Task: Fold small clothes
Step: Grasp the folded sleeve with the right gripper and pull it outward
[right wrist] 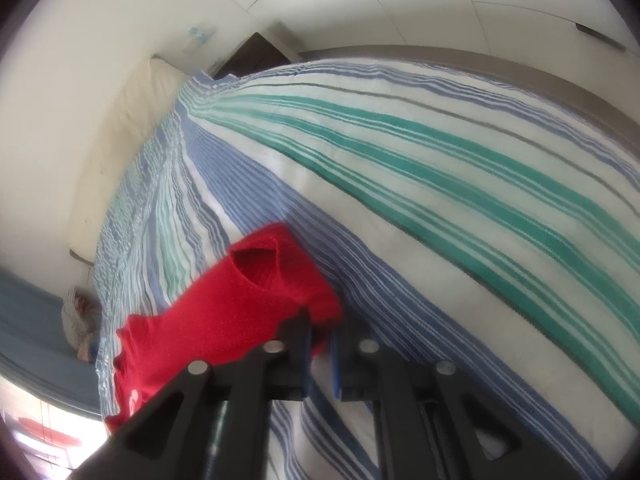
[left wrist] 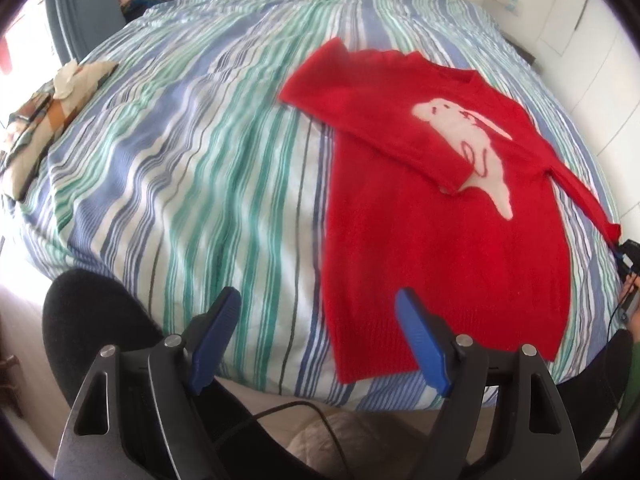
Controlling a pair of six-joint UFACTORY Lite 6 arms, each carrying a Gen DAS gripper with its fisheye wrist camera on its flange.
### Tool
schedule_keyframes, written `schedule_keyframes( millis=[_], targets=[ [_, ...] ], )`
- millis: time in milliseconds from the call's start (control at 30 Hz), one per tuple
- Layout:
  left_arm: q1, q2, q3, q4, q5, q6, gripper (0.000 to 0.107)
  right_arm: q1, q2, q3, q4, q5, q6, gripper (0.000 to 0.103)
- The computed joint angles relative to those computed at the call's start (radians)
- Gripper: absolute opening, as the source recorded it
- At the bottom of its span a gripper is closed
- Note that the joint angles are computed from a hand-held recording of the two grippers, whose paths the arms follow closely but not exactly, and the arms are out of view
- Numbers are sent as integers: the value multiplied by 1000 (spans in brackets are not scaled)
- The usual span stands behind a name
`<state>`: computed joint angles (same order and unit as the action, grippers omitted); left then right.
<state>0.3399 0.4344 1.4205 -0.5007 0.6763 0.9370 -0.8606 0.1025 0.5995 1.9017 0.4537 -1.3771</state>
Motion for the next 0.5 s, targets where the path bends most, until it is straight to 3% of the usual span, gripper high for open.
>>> schedule_keyframes(
  millis=[133,300,367,433,500],
  targets=[
    [-68,-19,63,-9,-27,73,82,-41,2,-24,34,68,-3,11],
    [-167,16,223,-68,-76,181,94,-90,-149,-117,103,-16,-16,19],
    [-219,52,272,-93,-78,252,97,-109,-237,-158,125,-69,-22,31],
    [-287,98,287,-97,-92,334,97,-106,-322,-186,152,-133,-40,59],
    [-367,182,313,-31,-91,369,97,-90,-376,-196,162,-188,-54,63]
  ],
)
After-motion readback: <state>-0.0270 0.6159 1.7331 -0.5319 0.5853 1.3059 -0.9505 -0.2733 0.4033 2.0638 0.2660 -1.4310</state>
